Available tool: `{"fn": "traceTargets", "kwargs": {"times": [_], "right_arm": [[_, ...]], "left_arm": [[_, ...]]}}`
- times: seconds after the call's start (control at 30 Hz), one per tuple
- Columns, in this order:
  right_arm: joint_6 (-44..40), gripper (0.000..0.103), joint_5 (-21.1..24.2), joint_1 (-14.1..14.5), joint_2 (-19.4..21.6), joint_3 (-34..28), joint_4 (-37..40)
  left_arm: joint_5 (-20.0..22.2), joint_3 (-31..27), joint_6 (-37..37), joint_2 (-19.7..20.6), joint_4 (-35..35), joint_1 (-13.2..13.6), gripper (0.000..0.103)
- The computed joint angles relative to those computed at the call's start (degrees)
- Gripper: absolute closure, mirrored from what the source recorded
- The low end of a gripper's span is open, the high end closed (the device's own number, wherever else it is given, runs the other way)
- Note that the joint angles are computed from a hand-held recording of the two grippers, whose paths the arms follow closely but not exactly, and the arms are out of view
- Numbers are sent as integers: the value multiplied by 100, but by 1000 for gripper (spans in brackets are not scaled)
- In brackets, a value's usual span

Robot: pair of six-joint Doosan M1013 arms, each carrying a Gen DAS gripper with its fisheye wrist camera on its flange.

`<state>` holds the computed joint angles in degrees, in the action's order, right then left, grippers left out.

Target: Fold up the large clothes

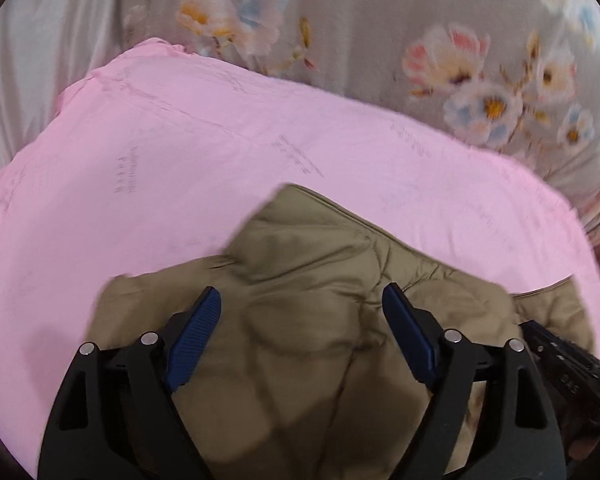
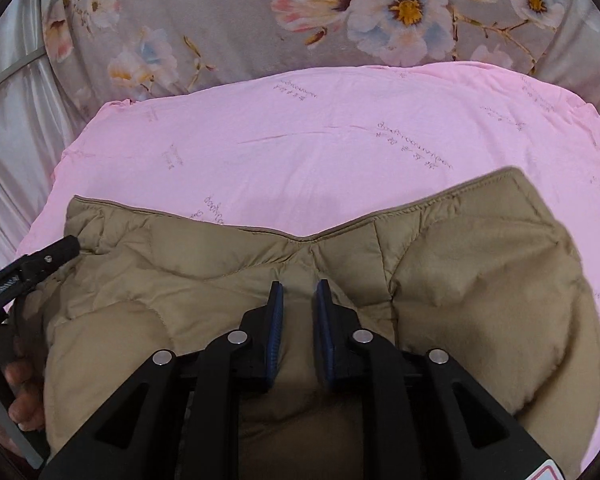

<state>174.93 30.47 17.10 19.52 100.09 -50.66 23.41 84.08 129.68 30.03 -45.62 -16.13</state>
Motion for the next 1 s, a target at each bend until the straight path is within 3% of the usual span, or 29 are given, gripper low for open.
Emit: {"fn": "traceTargets", "kwargs": {"times": [0.07, 0.17, 0.27, 0.37, 0.57, 0.73, 0.83, 0.93, 1.0], "right_arm": [[32, 83, 32, 66, -108, -10, -189], [-118, 83, -186, 99, -181, -132, -95], [-798, 83, -248, 124, -40, -439, 439], [-1506, 83, 29, 182, 225, -757, 861], [-2147, 82, 246, 118, 602, -1069, 1556], [-2468, 82, 434, 136, 682, -1180, 1699], [-2053, 84, 160, 84, 447, -951, 1441], [-1091, 84, 483, 24, 267, -730, 763], [-1089, 84, 636, -105, 263, -670, 1045]], "left_arm": [[94, 77, 135, -106, -250, 154, 22], [146, -42, -717, -128, 551, 285, 22], [72, -276, -1712, -33, 1552, 281, 22], [394, -468, -1812, 60, 1645, 272, 22], [886, -773, -1245, 152, 1597, -61, 22], [973, -1130, -2292, 478, 3085, -403, 23], [896, -1101, -2500, 595, 3314, -402, 21], [672, -973, -2431, 555, 3292, -393, 20], [555, -921, -2553, 548, 3439, -415, 18]]}}
